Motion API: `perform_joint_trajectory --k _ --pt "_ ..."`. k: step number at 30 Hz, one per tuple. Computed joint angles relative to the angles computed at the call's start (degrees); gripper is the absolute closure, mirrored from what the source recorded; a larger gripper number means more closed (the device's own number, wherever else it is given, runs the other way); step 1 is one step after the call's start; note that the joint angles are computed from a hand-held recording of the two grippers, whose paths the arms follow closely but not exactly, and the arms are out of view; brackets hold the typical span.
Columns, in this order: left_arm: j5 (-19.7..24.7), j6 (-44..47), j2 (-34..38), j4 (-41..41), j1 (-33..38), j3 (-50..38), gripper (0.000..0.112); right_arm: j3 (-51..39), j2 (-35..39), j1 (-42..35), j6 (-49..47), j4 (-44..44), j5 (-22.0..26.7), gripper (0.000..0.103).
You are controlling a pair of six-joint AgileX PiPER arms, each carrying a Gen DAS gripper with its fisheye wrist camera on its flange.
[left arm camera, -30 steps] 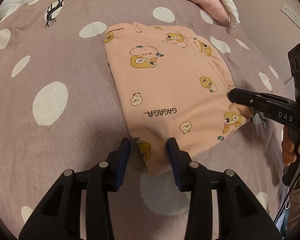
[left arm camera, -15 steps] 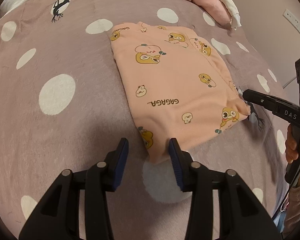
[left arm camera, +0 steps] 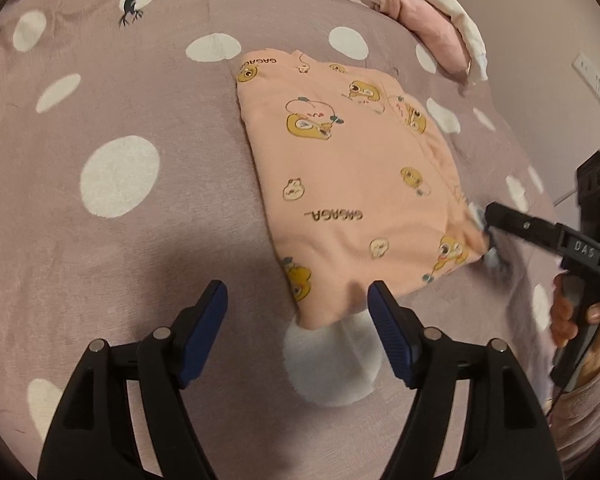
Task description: Fold small clothes
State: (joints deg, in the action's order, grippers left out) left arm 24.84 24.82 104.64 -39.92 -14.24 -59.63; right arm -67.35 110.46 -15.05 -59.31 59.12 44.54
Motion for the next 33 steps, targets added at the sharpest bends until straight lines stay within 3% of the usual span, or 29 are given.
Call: perform_joint_trajectory --k 4,12,25,33 --pt "8.3 12.1 4.5 -18.1 5.5 -3.5 0.04 -6.2 5.7 -2.1 4.5 1.9 7.8 0.046" --pt "14.9 15.5 11.6 -29.7 8.9 -9.6 0.039 -15.2 13.9 -2.4 9.8 4.2 13.4 0.045" --pt "15.9 16.9 16.8 -34.0 8.3 -15.9 0.037 -27.2 22.0 0.5 13.2 5.6 18.7 0.045" --pt "14.2 14.3 18.9 -28.3 5.4 -21.2 0.037 -34.1 25.3 2.8 14.1 3.4 19.8 0.044"
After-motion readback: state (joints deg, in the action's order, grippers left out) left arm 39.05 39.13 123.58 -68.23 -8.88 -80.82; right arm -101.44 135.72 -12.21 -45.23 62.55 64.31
